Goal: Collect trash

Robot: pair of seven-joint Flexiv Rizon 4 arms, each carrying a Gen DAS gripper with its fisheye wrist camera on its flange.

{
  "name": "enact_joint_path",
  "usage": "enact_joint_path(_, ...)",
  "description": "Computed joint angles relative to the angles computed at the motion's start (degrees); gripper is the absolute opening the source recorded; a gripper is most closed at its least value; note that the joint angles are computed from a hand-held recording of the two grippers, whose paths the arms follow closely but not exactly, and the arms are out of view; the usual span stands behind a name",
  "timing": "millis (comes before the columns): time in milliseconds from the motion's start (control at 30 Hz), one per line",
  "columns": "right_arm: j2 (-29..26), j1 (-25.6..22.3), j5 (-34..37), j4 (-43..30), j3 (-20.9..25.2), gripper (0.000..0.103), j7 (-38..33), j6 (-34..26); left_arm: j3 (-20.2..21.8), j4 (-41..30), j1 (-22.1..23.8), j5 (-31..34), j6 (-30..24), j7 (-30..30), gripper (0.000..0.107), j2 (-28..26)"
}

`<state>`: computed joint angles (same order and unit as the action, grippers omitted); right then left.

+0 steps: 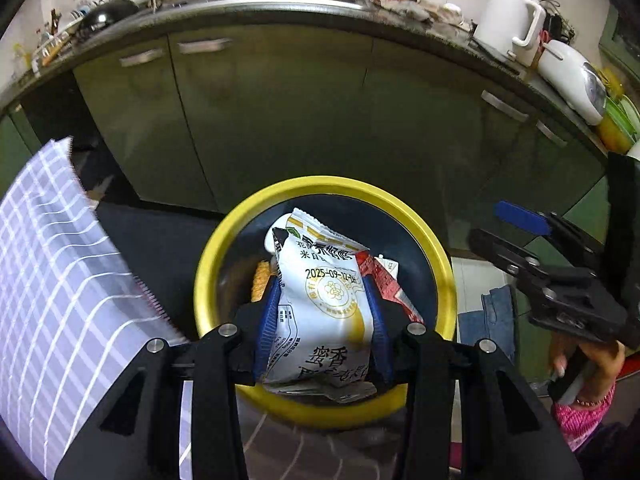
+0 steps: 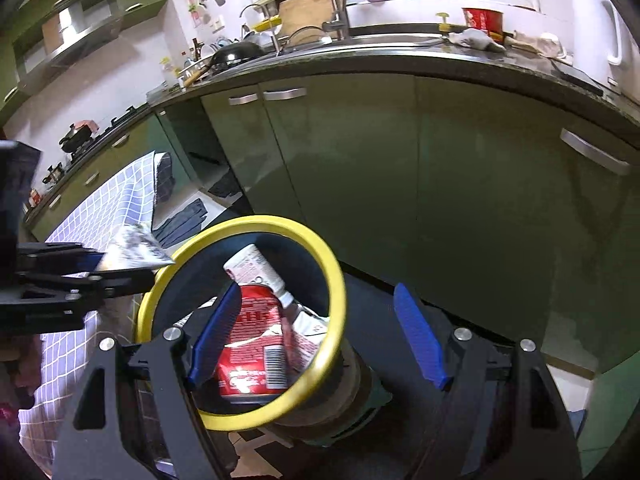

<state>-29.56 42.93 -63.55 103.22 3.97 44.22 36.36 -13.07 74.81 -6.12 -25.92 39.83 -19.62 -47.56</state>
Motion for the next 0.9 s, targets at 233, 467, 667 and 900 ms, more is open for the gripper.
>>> enact_joint_path(233,0.4,0.0,0.1,0.3,0.2,0.074,0.3,-0.5,1.5,-6.6,-2.4,2.2,-2.0,-5.2,0.078,-5.3)
enact_joint_path(467,-0.1,0.9,0.1,-1.8,0.3,0.075,-1.4,-1.6,-2.4,3.4,2.9,-2.7,2.8,0.6,0.084,1.1)
enact_joint_path(667,-3.2,2.3,0.0,-7.6,-0.2,0.079,-7.6,-0.3,-8.8,20.5,11.4,-20.1,19.7,16.7,0.096,11.3)
enact_joint_path(900,-9.6,6.3,1.1,-19.8,-3.0,0.096,-21.7,0.5,-7.4,26.8,16.3,-40.7,31.8,26.8,0.098,16.2)
